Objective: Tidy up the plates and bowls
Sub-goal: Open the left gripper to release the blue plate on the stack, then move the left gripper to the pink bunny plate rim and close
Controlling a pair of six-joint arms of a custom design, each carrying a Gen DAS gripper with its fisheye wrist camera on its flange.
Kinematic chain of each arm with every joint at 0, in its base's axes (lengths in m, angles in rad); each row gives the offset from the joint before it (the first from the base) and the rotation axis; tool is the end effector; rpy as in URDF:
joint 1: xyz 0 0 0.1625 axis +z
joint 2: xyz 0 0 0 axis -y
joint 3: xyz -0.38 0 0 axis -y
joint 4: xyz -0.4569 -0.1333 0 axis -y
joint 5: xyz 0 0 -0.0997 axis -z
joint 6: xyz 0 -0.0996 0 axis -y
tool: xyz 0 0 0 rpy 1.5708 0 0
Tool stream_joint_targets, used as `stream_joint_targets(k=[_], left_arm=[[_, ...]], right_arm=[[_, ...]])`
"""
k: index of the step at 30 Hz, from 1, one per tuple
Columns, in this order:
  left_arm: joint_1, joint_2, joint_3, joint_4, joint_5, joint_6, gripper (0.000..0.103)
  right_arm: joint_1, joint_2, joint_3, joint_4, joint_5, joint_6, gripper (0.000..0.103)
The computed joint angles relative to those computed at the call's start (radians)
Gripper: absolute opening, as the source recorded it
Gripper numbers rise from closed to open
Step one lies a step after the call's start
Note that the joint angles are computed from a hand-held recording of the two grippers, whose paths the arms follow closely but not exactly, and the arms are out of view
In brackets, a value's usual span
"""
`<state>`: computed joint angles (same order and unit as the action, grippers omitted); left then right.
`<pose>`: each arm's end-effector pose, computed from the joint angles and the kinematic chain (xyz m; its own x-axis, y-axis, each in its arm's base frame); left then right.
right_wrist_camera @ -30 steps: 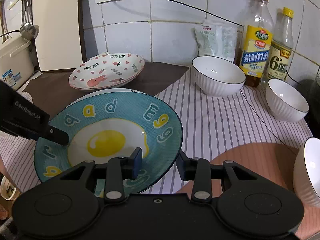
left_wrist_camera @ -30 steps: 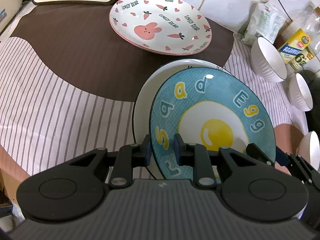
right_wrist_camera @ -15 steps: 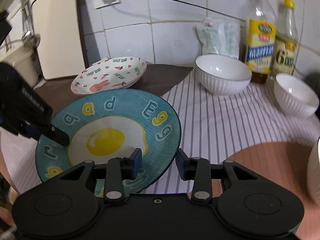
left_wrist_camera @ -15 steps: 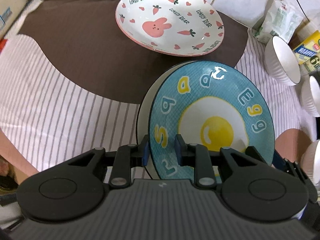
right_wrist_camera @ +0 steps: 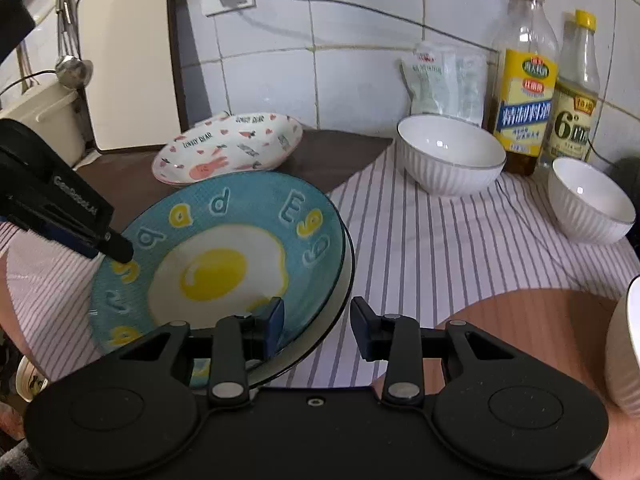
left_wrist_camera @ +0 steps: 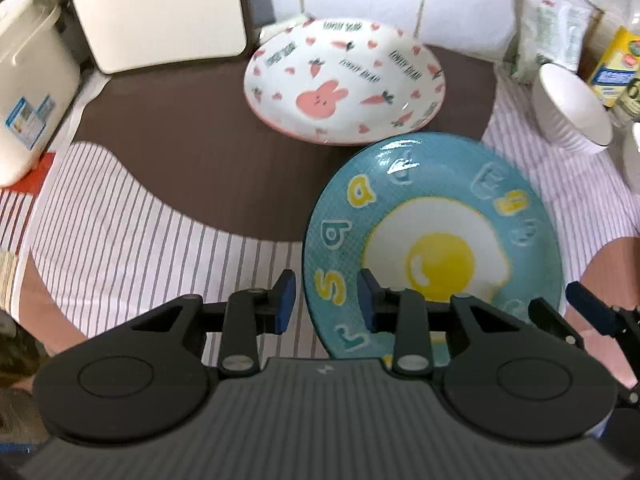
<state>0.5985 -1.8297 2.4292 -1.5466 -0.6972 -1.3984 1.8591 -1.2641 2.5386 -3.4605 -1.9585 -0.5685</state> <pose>-0.1492 -0.3555 0.1619 -0.6593 -0.3163 -0.6821 0.1231 0.8496 -0.5129 0.2005 -0.3398 0.0700 -0.6752 -0.4671 0.5709 -0.7069 0.6307 -0.3201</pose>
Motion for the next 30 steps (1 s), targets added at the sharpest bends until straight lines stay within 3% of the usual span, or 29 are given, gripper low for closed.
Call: stream_joint_targets(k=[5,10,14,17,20,23,30], left_arm=[[-0.013,-0.088,0.031,-0.042,-0.001,0.052,0.035],[-0.029,-0.208,0.054,-0.088,0.047,0.147,0.042],[-0.023,-0.237,0.035,-0.093,0.109,0.210,0.055],[0.009,-0.218,0.009,-0.119,0.164,0.249,0.057],[0.055,-0.216,0.007,-0.239,0.179,0.384,0.064],[0.104,-0.213,0.010,-0.342,0.187,0.500,0.064],[0.288,-0.142,0.025,-0.726,0.147,0.781,0.064]], right_arm=[[0.046,-0.067,-0.019,0.091,0.034,0.021,0.042],[0.068,-0.114,-0.098,0.265,0.150,0.075,0.043],[0.075,-0.074,-0.171,0.297,0.226,0.083,0.051],[0.084,0.000,-0.232,0.272,0.232,0.068,0.054],[0.068,0.078,-0.293,0.258,0.252,0.094,0.065],[-0.003,0.118,-0.340,0.307,0.378,0.168,0.066],[-0.031,0.243,-0.464,0.383,0.290,0.253,0.066]])
